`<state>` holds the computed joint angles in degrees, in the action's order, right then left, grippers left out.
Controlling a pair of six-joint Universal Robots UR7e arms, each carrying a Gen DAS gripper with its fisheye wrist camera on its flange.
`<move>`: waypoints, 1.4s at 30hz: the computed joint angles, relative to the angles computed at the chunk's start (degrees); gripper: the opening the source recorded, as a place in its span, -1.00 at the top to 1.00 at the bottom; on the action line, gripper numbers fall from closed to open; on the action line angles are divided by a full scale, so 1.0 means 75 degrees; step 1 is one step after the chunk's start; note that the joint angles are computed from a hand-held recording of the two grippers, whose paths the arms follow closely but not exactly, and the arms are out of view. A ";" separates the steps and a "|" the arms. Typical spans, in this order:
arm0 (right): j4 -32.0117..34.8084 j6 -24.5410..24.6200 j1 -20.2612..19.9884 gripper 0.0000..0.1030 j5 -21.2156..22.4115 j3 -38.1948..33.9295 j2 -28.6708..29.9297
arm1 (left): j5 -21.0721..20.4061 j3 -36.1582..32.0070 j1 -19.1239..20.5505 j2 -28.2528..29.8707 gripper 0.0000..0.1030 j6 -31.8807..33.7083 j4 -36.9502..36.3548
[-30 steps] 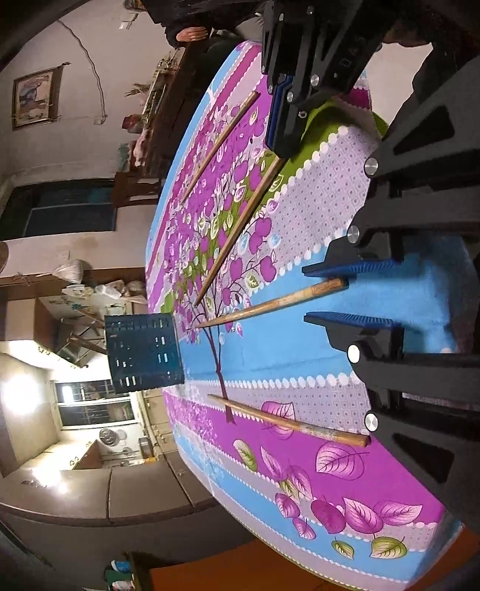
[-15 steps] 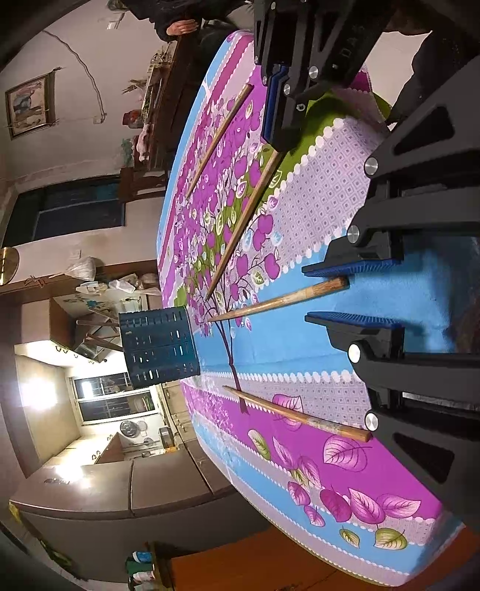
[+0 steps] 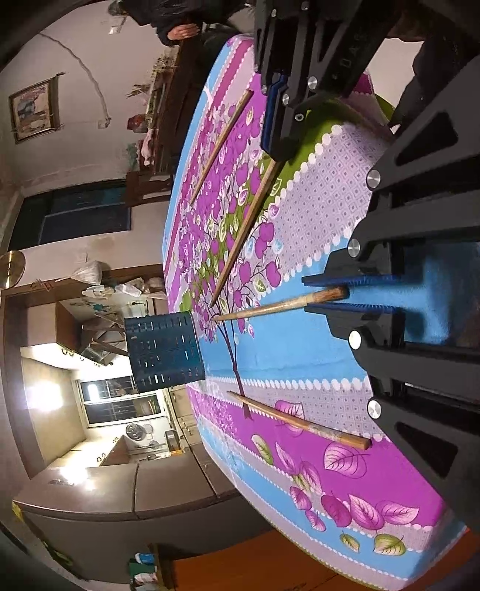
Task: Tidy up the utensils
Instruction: 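Lift both held chopsticks and carry them toward the blue holder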
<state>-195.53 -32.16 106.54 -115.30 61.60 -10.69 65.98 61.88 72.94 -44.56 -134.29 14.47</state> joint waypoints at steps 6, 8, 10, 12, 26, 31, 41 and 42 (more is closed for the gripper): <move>-0.0054 0.0171 0.0009 0.91 0.0073 0.0219 -0.0182 | -0.0286 0.0084 -0.0038 -0.0095 0.85 0.0004 -0.0172; -0.0140 0.0182 0.0027 0.91 0.0079 0.0289 -0.0250 | -0.0317 0.0111 -0.0054 -0.0175 0.86 -0.0060 -0.0168; -0.0172 0.0230 0.0044 0.91 0.0087 0.0348 -0.0313 | -0.0311 0.0234 -0.0096 -0.0326 0.85 -0.0028 -0.0255; -0.0269 0.0189 0.0071 0.91 0.0086 0.0405 -0.0365 | -0.0308 0.0340 -0.0125 -0.0455 0.85 0.0020 -0.0335; -0.0973 -0.0639 0.0302 0.91 0.0202 0.0435 -0.0581 | -0.0820 -0.0212 -0.0404 -0.0570 0.85 -0.0105 0.0815; -0.1021 -0.0829 0.0350 0.91 0.0282 0.0352 -0.0584 | -0.0796 -0.0912 -0.0423 -0.0372 0.85 -0.0398 0.1959; -0.0959 -0.1042 0.0407 0.91 0.0522 0.0203 -0.0601 | -0.0690 -0.1846 -0.0531 -0.0158 0.85 -0.0541 0.2947; -0.0952 -0.1069 0.0410 0.91 0.0543 0.0186 -0.0605 | -0.0650 -0.1930 -0.0533 -0.0140 0.85 -0.0547 0.3004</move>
